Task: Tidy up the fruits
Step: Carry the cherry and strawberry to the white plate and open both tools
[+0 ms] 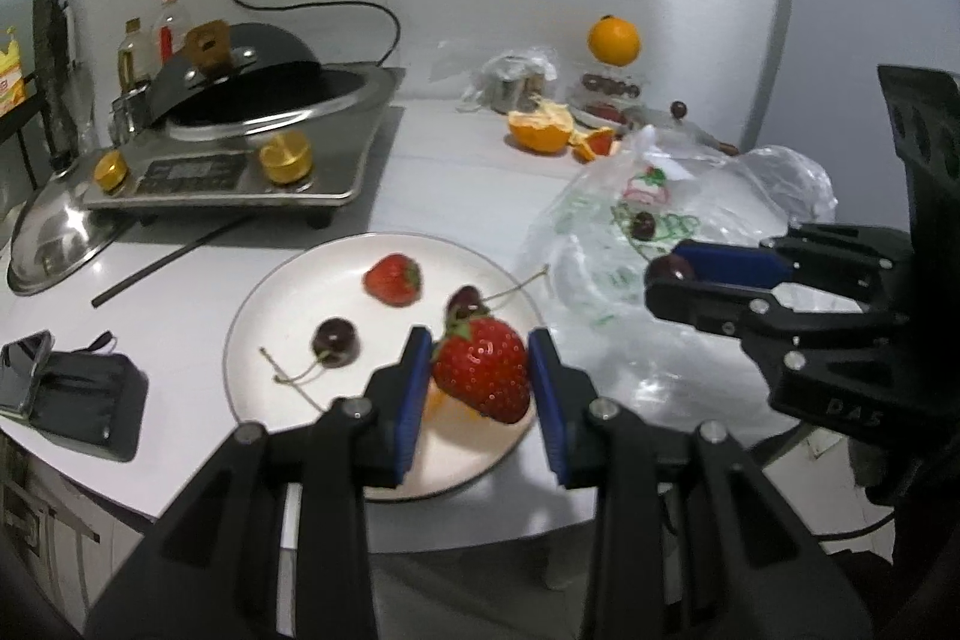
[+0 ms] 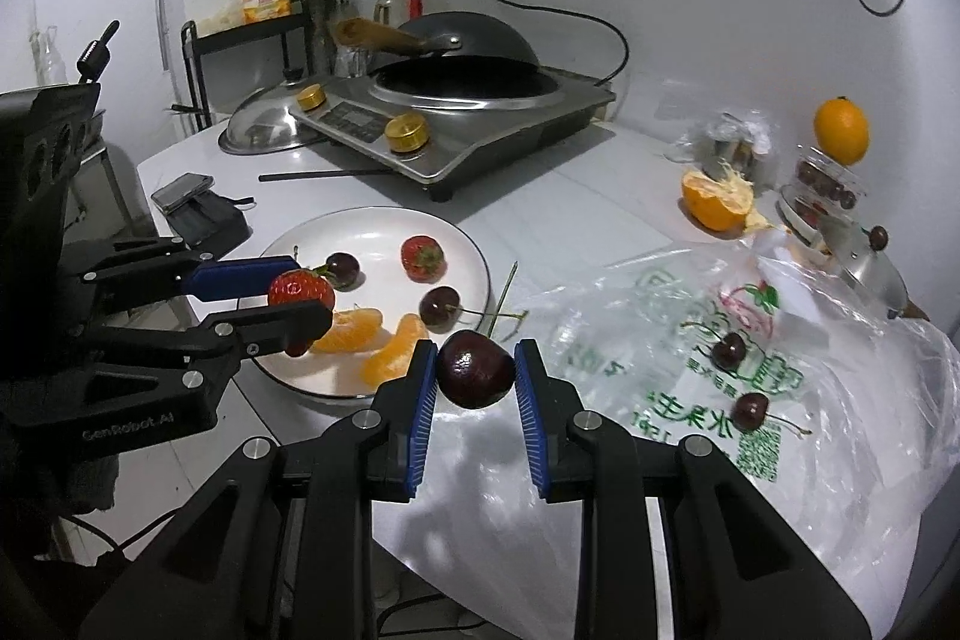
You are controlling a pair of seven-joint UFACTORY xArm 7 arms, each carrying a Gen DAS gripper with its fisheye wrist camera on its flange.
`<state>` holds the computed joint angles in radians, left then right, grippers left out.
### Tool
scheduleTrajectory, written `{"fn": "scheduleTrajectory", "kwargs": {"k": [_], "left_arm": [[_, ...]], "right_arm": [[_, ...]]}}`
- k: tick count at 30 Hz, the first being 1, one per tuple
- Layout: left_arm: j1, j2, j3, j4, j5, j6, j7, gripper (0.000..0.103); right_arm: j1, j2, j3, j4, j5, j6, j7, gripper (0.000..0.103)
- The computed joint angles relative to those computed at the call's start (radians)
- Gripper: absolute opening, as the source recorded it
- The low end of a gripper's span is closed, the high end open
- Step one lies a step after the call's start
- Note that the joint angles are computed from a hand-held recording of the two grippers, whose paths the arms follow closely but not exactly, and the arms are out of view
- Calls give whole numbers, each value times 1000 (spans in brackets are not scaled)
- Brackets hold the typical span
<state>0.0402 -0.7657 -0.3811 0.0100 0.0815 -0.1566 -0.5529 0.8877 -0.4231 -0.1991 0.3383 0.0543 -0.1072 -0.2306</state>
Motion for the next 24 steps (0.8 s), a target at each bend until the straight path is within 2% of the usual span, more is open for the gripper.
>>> {"fn": "scheduleTrajectory", "kwargs": {"k": [8, 16, 21, 24], "left_arm": [[47, 51, 62, -29, -6, -70, 66, 34], [63, 176, 133, -22, -54, -168, 181, 34], [46, 260, 203, -8, -84, -225, 259, 34], [28, 306, 250, 4, -100, -252, 301, 34]], "right_arm": [[37, 102, 9, 71, 7, -2, 10, 28], [117, 198, -35, 149, 34, -2, -8, 28], [220, 260, -110, 205, 100, 6, -65, 28], [333, 296, -201, 239, 174, 10, -128, 28]]}}
